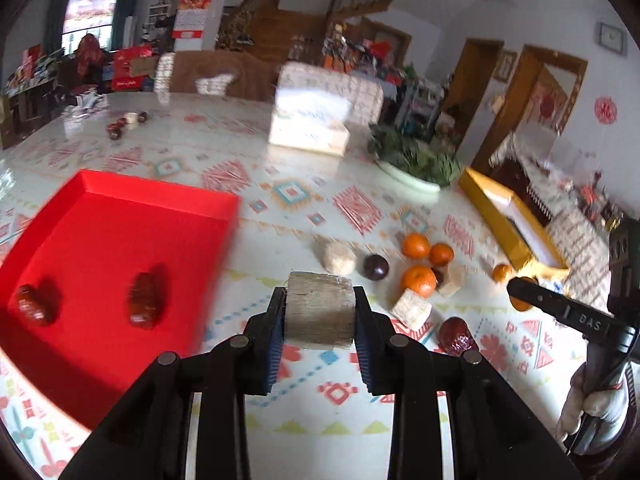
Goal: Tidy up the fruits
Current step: 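Grasp a mandarin orange with the right tool while the left tool grasps a white yam chunk, then carry the orange and yam chunk to the red tray and release both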
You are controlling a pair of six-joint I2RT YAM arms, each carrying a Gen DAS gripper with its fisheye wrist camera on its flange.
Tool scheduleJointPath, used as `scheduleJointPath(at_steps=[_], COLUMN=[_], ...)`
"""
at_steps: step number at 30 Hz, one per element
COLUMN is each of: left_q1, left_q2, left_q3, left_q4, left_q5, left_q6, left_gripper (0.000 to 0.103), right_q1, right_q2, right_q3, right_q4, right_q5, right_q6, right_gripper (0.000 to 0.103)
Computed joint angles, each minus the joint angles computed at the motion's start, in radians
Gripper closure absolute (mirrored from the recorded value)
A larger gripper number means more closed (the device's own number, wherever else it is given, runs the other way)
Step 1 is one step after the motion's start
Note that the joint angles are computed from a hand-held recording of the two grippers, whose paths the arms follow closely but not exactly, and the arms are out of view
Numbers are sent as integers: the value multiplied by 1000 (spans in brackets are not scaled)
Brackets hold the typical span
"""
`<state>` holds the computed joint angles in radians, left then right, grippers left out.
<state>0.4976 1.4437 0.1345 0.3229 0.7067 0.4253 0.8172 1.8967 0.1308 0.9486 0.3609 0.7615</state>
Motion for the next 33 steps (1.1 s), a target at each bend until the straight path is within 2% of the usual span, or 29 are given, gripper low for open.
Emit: scheduleJointPath(at_steps=[3, 6, 10, 16, 21, 26, 33], left_q1=[173, 325, 467, 552, 568, 553, 561], left_q2=[0, 74, 207, 351, 426, 473, 512], left_q3=[57, 132, 241, 376, 447, 481, 536], left_q4=[-145, -244, -293, -295, -291, -258, -302], left_q5=[87, 139, 158, 150, 138, 126, 159], left_q6=[124, 237, 310, 298, 290, 264, 263], left_gripper=[73, 73, 73, 73, 73, 73, 70], right_q1=[88, 151, 199, 221, 240, 223, 204], right_q2=[-108, -144, -89, 82, 283, 427, 535], right_q3=[27, 94, 238, 518, 854, 1083, 1247], right_q4=[-109, -195, -257, -333, -505, -619, -697], right_q5=[34, 36, -3, -134, -207, -267, -312], right_q6=[24, 26, 4, -40, -95, -115, -125], right_gripper=[64, 64, 64, 64, 64, 64, 64])
